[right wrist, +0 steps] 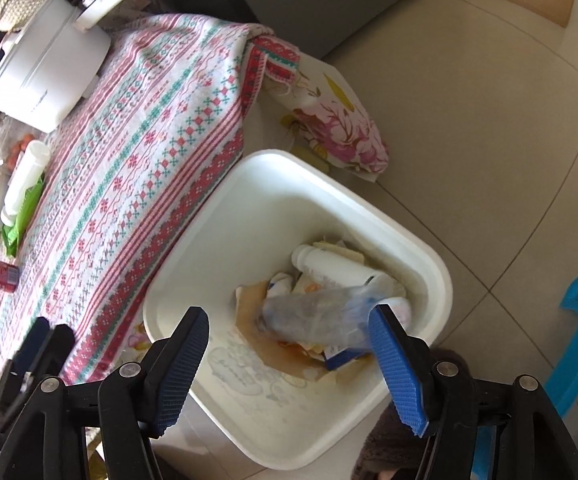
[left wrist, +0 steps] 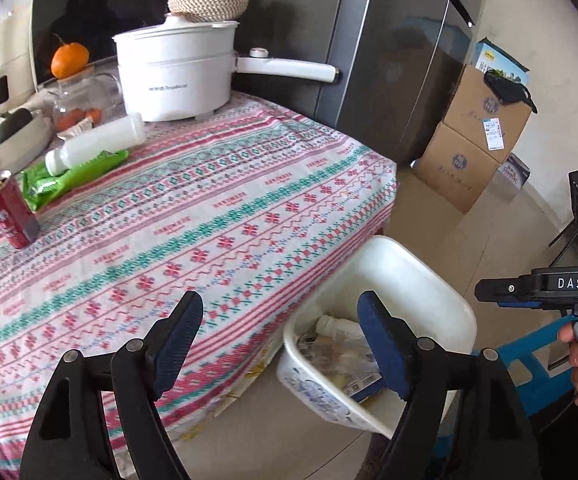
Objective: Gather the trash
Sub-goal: 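Grasp the red can on the table with the left gripper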
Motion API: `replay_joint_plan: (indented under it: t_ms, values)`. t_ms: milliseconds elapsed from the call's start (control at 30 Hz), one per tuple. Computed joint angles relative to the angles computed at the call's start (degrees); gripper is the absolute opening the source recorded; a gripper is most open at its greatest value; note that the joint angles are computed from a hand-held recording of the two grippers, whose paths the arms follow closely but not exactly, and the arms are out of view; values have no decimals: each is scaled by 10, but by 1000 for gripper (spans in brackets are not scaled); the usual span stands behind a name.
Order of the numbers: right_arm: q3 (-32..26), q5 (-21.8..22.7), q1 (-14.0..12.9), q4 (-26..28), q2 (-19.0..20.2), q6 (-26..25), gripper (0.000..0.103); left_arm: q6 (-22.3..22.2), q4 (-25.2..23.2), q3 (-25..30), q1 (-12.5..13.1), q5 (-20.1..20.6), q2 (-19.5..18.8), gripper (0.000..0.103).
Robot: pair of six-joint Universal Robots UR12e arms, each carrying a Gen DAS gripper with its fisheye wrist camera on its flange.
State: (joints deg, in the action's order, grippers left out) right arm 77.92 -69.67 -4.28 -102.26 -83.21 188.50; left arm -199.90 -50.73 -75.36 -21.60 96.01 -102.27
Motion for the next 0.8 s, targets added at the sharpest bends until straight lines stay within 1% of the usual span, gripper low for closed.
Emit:
replay_joint_plan:
  t_ms: [67,167,233,400,533,600,700,767,800]
  values:
    - [-6,-13,10,3,3,-12,72,7,-10,-4,7,14,12,85]
    - [-18,-18,23,9,8,-35,74,14,-25,-9,19,36,28,89]
    - [-28,-24,35,15,14,-50,75,13,-40,-10,29,48,36,90]
    - [-52,-26,63,16,29,-63,76,9,-72,-13,55,75,51,91]
    - [-89,-39,91,20,50,-75,78,0,-89,-20,78,88,60,91]
    - [-114,-41,104,31,64,-84,79,0,-89,-25,89,102,61,91]
    - [-158,-41,122,46,89,-92,79,-13,-71,-40,103,126,64,91]
    - [-180,-41,133,37,104,-92,81,-26,-39,-60,112,140,68,91]
    - [-186,-38,138,25,111,-90,83,-30,-29,-66,118,134,69,91]
